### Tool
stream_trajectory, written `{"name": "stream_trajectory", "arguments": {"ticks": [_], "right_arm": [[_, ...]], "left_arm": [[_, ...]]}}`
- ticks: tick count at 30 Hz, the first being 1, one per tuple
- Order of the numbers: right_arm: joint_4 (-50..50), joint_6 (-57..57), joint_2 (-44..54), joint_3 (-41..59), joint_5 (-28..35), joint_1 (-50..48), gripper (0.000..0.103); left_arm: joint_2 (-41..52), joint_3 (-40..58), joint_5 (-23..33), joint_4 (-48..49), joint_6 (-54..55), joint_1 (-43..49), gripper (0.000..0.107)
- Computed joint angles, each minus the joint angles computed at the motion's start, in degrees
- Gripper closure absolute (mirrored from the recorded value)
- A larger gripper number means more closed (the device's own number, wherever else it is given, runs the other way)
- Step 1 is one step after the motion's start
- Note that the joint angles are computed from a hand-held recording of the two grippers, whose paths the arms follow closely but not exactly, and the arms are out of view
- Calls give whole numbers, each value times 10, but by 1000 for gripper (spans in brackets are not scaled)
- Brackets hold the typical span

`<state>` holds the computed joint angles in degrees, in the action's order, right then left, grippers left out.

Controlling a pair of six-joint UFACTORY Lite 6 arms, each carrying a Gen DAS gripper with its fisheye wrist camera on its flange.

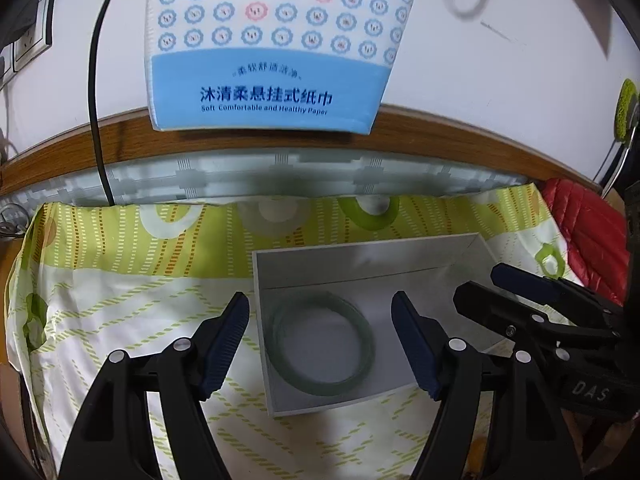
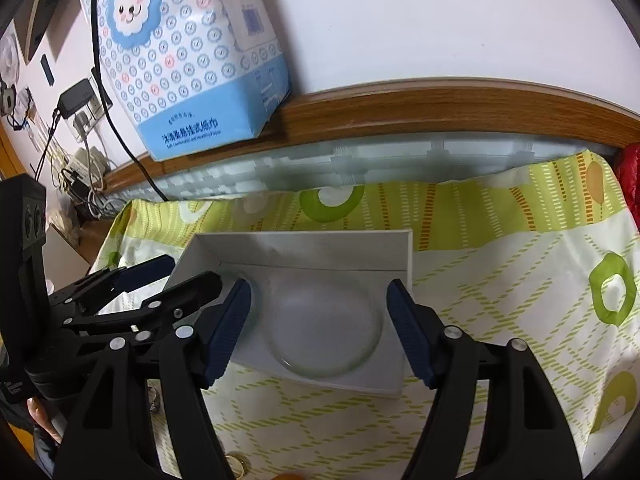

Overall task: Organize jewelry
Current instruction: 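Carry the green bangle into the white vivo box and open the left tool, then move the left tool back over the silver ring on the sheet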

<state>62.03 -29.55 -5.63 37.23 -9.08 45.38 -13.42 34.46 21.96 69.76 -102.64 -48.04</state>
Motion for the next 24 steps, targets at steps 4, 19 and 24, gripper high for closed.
{"name": "stream_trajectory", "arguments": {"ticks": [4,19,24], "right_arm": [[25,-20,-12,-1,-5,-1,35],[323,-310,-106,0,-89,70,35],[365,-343,-141,3,-157,114,29]], "left_arm": [[-17,-9,10,-1,-8,-8,32],[-81,-28,65,-41,19,-25,30],[-116,-34,119,-50,24,-51,24]]}}
